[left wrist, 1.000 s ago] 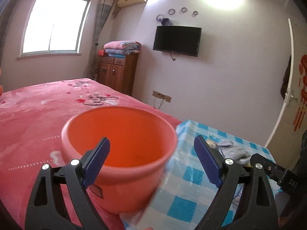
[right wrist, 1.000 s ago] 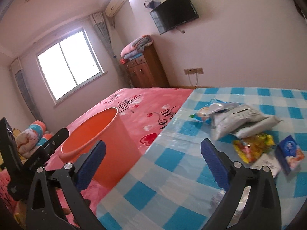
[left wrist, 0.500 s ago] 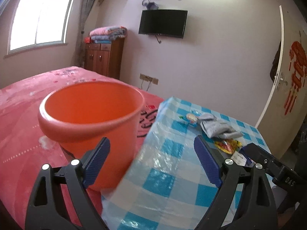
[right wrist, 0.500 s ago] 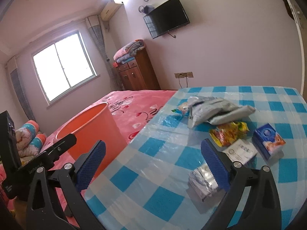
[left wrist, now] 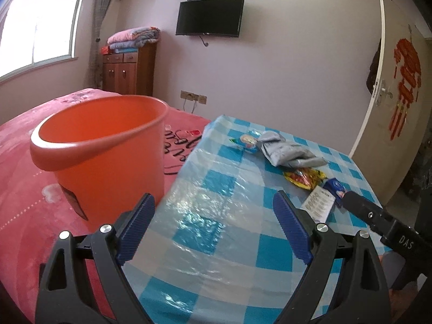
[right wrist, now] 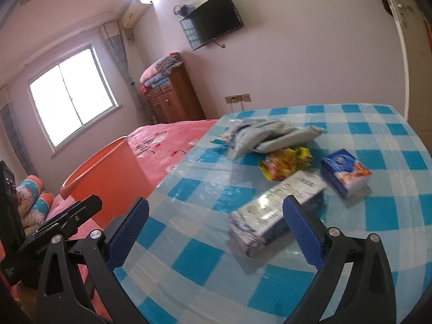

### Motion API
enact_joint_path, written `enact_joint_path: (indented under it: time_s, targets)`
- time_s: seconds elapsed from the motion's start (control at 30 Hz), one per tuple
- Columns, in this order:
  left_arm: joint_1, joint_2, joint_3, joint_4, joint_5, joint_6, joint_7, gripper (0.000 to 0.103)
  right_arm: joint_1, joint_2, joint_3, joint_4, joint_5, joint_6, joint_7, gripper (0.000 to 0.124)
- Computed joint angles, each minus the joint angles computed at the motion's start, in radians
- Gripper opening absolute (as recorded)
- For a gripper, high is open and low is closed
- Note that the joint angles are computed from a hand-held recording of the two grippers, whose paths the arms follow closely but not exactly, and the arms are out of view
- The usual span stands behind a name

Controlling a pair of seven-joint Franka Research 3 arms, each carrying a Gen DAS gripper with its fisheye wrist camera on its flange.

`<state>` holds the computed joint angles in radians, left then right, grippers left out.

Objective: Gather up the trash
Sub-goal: 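Move both open grippers back over the table, then grasp the yellow snack bag with the left gripper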

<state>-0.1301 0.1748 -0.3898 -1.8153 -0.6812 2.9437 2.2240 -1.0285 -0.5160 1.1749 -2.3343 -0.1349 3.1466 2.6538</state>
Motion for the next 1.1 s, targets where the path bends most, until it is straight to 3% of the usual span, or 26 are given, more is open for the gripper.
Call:
enact_joint_path:
  time_s: [0.2,0.4,0.6,0.87,1.03,1.1]
  targets:
    - [-0.002,-0.003,-0.014,-0.002,-0.034,-0.058,0.045,0.09,0.079,-0.08,-0.091,-0.073,0.001,-0.056,0.048,0.098]
    - [-0.032,-0.009,0.01,0.0,-0.033,-0.119,0.051,0.09,0.148,-0.098,-0.18,-0.127,-0.042,-0.125,0.093,0.098]
    - [-0.075,0.015,0.046,0.038,0.102,-0.198,-0.068,0.09,0.18,-0.09,-0.251,-0.189,-0.096,-0.116,0.153,0.098]
    - [-0.11,0.12,0.036,0.216,0.278,-0.263,-0.221,0.09,0.183,0.008,-0.349,-0.214,-0.158,-0.069,0.172,0.098]
    - [-0.138,0.243,0.008,0.404,0.351,-0.395,-0.295,0.09,0.232,0.164,-0.466,-0.165,-0.199,-0.046,0.134,0.098]
    - [-0.166,0.315,0.005,0.515,0.389,-0.488,-0.332,0.09,0.238,0.21,-0.491,-0.135,-0.232,-0.048,0.126,0.098]
